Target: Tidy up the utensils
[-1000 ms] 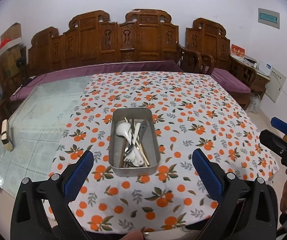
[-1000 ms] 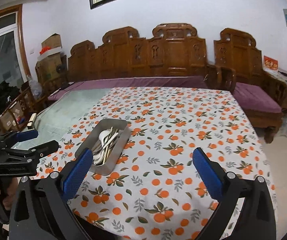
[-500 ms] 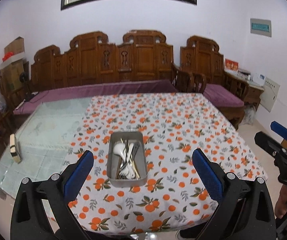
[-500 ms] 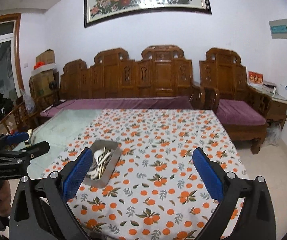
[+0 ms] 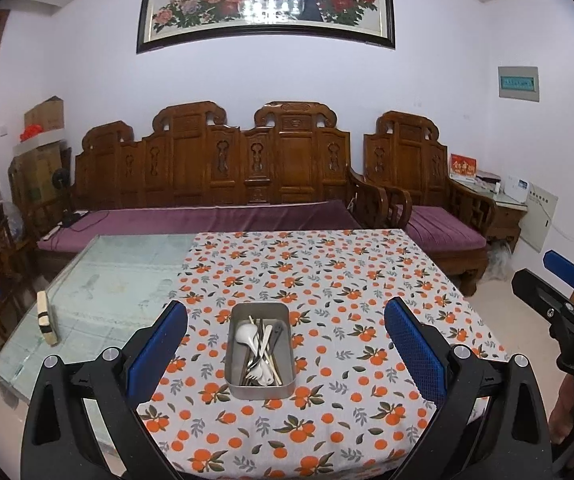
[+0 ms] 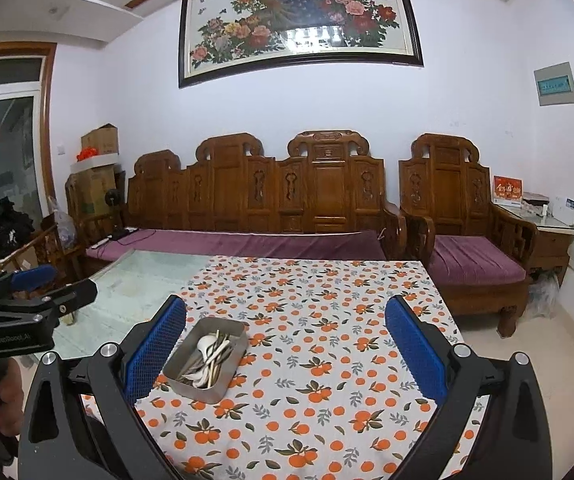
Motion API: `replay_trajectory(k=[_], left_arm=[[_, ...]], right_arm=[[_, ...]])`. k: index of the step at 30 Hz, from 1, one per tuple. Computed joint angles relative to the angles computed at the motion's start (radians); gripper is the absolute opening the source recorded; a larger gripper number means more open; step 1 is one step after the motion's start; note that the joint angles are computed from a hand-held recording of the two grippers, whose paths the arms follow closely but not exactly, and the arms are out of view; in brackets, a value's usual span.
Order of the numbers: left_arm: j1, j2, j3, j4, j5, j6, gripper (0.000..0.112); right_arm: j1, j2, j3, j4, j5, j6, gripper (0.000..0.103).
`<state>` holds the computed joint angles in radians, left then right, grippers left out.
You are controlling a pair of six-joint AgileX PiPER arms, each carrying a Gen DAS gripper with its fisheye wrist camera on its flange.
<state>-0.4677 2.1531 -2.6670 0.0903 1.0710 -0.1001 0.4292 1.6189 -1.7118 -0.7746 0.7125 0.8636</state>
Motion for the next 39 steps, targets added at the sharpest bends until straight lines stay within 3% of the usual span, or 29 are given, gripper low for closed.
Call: replay_trajectory(k=[39], left_arm=[[-0.012,-0.09,0.19,0.025,-0.097,-0.028,0.095]], right_arm=[[0.004,-0.009,0.027,-0.011,-0.01,0.022,0.1]])
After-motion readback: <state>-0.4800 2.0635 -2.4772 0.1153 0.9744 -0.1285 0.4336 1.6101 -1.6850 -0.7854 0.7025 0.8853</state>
